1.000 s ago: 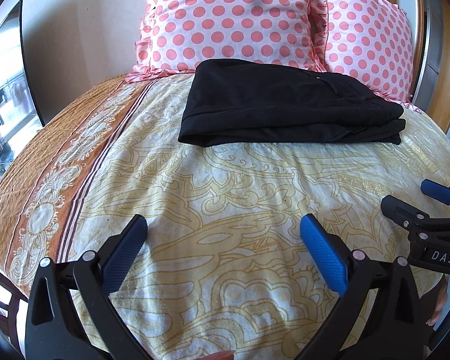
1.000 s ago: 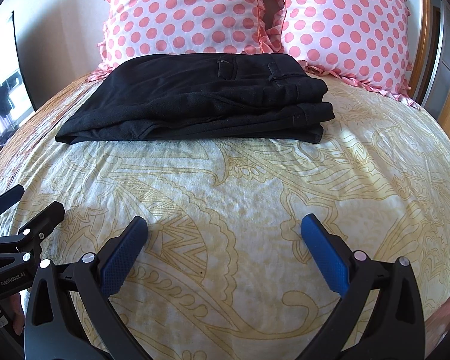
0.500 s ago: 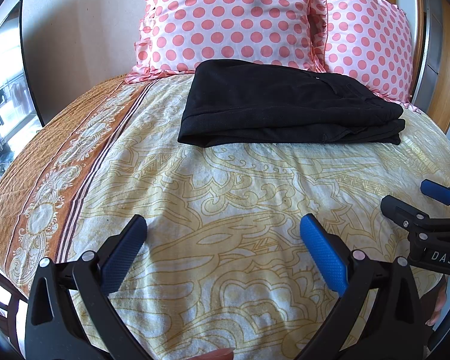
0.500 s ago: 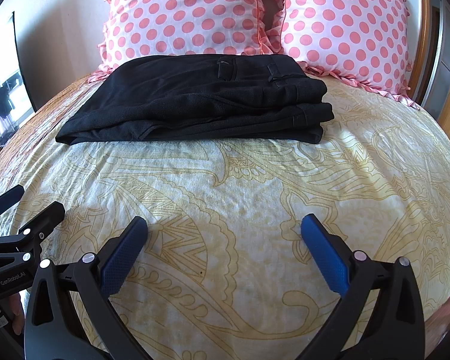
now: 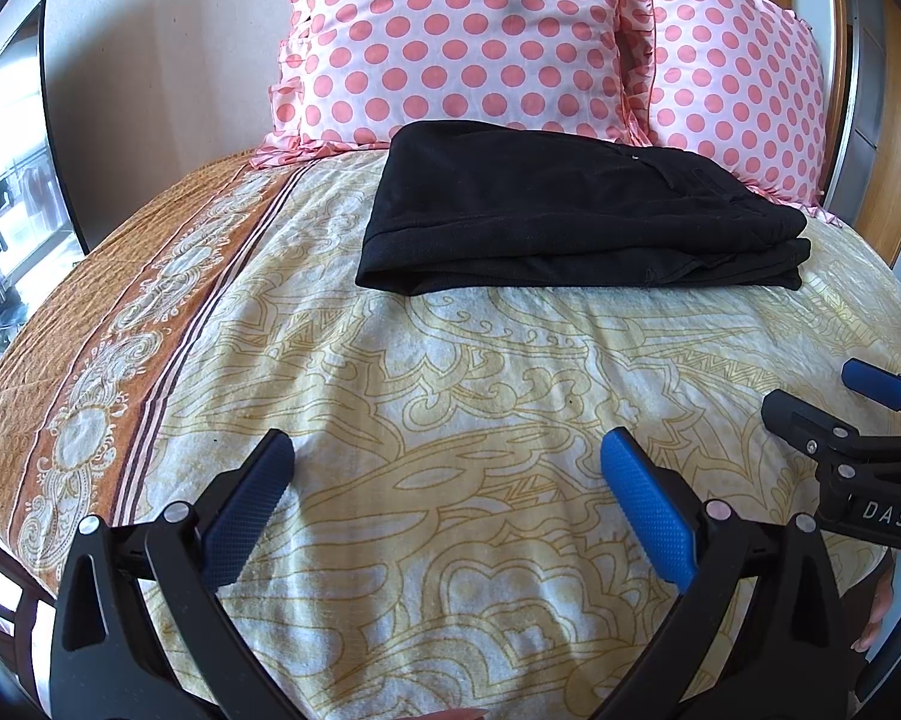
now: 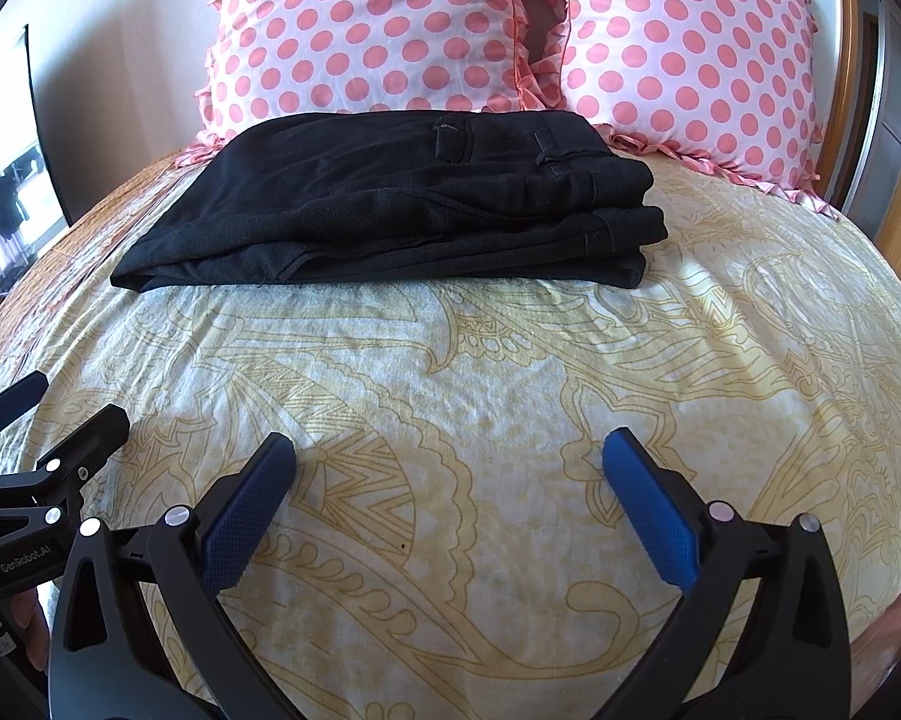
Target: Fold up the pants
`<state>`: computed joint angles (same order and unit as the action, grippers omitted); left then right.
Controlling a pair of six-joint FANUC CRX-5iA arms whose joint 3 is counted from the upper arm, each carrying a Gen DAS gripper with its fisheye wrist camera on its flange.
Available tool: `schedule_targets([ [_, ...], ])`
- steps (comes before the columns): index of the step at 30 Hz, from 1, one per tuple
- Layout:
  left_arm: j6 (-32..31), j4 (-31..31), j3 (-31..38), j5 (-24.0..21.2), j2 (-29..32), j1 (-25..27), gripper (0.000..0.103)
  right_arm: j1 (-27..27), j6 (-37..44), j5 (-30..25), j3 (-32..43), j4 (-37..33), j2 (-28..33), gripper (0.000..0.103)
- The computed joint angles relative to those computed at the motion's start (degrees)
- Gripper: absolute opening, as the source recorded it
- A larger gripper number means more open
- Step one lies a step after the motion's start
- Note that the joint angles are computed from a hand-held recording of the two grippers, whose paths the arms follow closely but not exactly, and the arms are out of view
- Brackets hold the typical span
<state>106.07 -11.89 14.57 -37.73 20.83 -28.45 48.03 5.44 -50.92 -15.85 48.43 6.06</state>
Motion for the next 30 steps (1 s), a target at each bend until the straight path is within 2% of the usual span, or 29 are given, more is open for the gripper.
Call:
schedule_targets([
  [30,-0.8,0.7,0.1,0.1,0.2,0.1,0.101,0.2,-0.8,-0.1,-0.3,0.6,-0.1,0.102],
])
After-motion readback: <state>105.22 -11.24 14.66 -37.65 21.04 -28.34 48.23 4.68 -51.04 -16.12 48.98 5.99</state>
